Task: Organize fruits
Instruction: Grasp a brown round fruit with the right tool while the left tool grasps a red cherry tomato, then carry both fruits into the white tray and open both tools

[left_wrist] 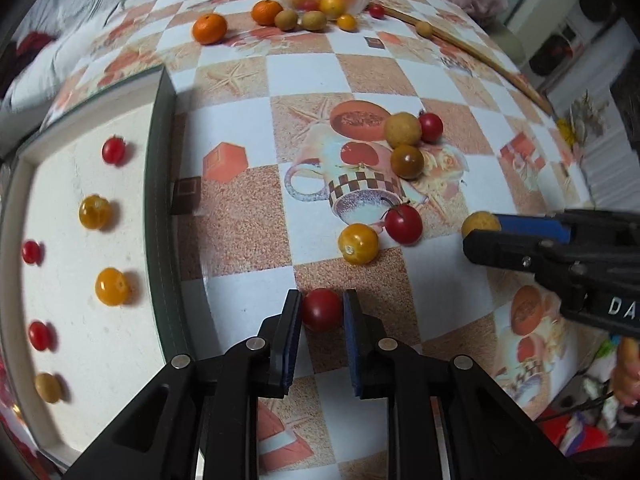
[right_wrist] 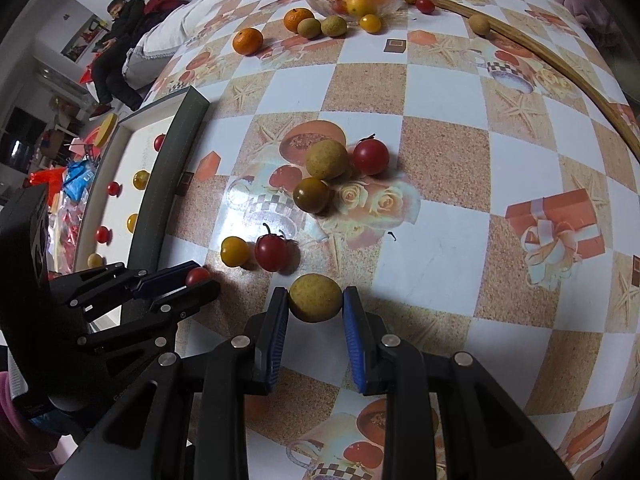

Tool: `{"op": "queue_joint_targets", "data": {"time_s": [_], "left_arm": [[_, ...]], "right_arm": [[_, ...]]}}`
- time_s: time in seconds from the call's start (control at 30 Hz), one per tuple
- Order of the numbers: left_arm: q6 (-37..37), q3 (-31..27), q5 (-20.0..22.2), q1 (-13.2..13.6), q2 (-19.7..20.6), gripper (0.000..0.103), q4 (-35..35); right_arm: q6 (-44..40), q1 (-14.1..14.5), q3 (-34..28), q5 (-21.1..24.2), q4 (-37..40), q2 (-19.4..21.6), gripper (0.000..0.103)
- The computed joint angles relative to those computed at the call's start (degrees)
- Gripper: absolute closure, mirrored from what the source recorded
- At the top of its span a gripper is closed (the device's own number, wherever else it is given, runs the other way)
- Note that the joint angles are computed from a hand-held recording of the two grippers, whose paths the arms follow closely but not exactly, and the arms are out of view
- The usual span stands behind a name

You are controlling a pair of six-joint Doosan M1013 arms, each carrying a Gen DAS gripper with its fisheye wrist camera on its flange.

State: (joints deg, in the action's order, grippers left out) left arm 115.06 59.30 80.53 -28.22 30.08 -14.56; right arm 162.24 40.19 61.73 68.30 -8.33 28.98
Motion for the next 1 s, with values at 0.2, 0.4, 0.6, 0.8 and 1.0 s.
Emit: {"op": "queue_joint_targets", "data": {"time_s": [0.2,0.4,0.6,0.8,1.0], "left_arm": [[-1.78,-1.18,-0.13,1.17,-0.35,0.081,-2.24],[-3.46,-3.61,-1.61,2.7,-0.31,0.081,-2.84],[-5.74,-6.53,-3.95,4.46,0.83,0.081,-0.94],[-8.78,-9.83,-5.7,6.39,3.13,0.081,3.19],[-12.35,-15.0,-6.15,7.36,7.12,0.081,7.7]], "right_arm": [[-1.27,-0.13,-1.83,1.02,-0.11,0.78,0.073],[-4.63,-0.69,-6.66,2.52,0.09,3.3,0.073],[-10.25,-1.48,-15.43,4.81,0.27,7.98,0.073],[-14.96,-2.3,-26.65,7.89,1.33,14.19,0.073],[-17.58,-3.34,-43.33,14.36,2.74,23.36,0.073]]}}
